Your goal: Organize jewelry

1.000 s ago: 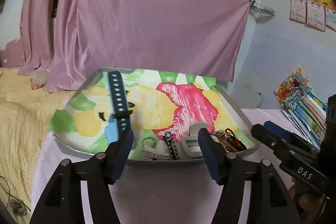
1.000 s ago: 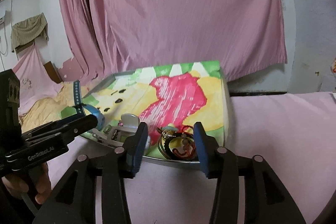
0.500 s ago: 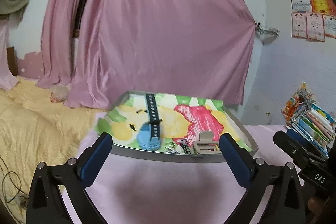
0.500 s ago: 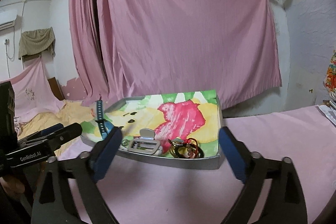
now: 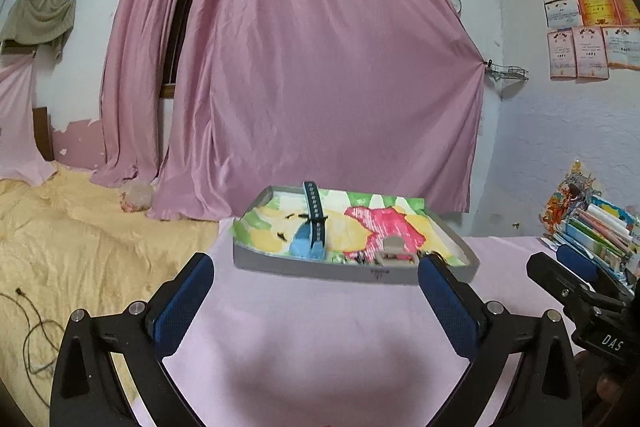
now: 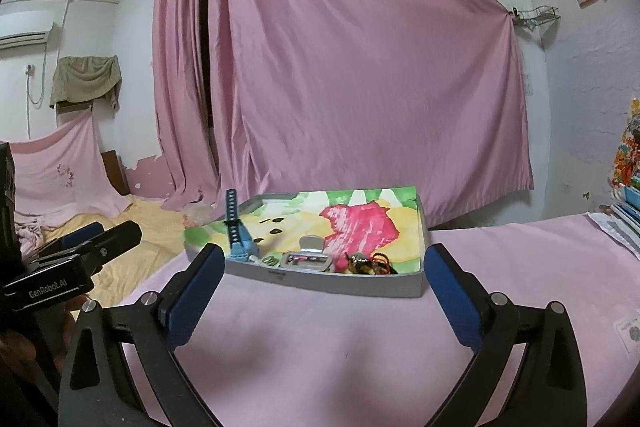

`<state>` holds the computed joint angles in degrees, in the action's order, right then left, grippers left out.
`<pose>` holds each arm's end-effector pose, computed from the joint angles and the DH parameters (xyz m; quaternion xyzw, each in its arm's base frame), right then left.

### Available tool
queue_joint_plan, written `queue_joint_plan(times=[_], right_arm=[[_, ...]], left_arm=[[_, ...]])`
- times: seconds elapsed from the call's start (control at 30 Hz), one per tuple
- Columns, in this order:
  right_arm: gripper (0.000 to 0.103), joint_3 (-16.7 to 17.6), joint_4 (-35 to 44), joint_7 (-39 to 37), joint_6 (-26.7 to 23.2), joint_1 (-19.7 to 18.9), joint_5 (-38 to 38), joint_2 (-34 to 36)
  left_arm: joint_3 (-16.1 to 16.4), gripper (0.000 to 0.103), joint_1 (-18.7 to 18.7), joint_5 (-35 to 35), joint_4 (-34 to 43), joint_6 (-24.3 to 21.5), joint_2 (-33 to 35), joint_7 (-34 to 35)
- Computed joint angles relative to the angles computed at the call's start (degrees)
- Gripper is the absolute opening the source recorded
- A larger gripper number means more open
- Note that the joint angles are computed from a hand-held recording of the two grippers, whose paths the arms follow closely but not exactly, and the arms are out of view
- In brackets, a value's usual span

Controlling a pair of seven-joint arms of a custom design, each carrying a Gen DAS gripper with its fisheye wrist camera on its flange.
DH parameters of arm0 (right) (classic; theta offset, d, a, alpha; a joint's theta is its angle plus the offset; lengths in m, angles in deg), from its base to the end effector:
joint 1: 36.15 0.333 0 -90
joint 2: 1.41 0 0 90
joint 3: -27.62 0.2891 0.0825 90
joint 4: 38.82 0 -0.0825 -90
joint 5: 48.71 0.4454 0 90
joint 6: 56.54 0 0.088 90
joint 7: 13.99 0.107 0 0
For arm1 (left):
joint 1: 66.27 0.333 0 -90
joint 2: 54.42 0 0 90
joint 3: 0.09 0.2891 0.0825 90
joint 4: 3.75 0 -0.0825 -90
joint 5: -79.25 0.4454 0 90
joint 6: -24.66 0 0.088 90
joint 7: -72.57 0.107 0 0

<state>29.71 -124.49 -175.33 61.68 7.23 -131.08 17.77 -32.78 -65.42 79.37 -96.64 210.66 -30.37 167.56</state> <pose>0.5633 0.4930 0.5045 -0.4080 0.6752 -0.4684 0.3979 0.6722 -0.3324 0.5200 -0.4303 0.6792 -0.5426 0.2433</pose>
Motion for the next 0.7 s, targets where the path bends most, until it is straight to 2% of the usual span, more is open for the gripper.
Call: queue_joint_plan(times=[0.07, 0.13, 0.17, 0.3, 0.4, 0.47, 0.53, 0.7], right_arm=[[0.098, 0.3, -0.5, 0.5, -1.3, 0.8, -0.4, -0.3], [0.098, 0.7, -1.0, 0.8, -2.2, 1.3, -0.4, -0.5], [0.098, 1.0, -1.4, 1.0, -2.6, 1.6, -0.5, -0.8], [0.098, 2.0, -1.8, 1.7, -5.2, 3.1, -0.9, -1.0], [0.099, 2.6, -2.2, 2.1, -6.7, 4.1, -1.0, -1.1], [0.099, 3.0, -2.7, 2.5, -7.7, 4.8, -1.5, -1.4], [0.099, 3.3, -2.9, 2.4, -8.7, 5.4, -1.8, -1.2], [0.099, 4.1, -4.7, 5.0, -10.9, 6.9, -2.3, -1.7]], left_arm=[[-2.5, 0.103, 3.0, -0.3, -3.2, 0.9, -1.9, -0.1], [-3.1, 0.103, 4.2, -0.2, -6.1, 1.5, -4.0, -1.0], [-5.0, 0.103, 6.4, 0.2, -7.9, 2.1, -5.0, -1.2], [-8.9, 0.103, 11.8, 3.0, -13.7, 4.2, -8.9, -4.4], [-7.1, 0.103, 11.2, 3.9, -17.6, 6.7, -12.1, -7.1], [-10.4, 0.103, 15.3, 7.4, -19.3, 7.3, -12.9, -10.6], [-12.0, 0.103, 17.8, 10.2, -21.3, 8.1, -14.4, -13.7], [-11.4, 0.103, 19.2, 16.2, -25.4, 10.1, -18.1, -20.9]])
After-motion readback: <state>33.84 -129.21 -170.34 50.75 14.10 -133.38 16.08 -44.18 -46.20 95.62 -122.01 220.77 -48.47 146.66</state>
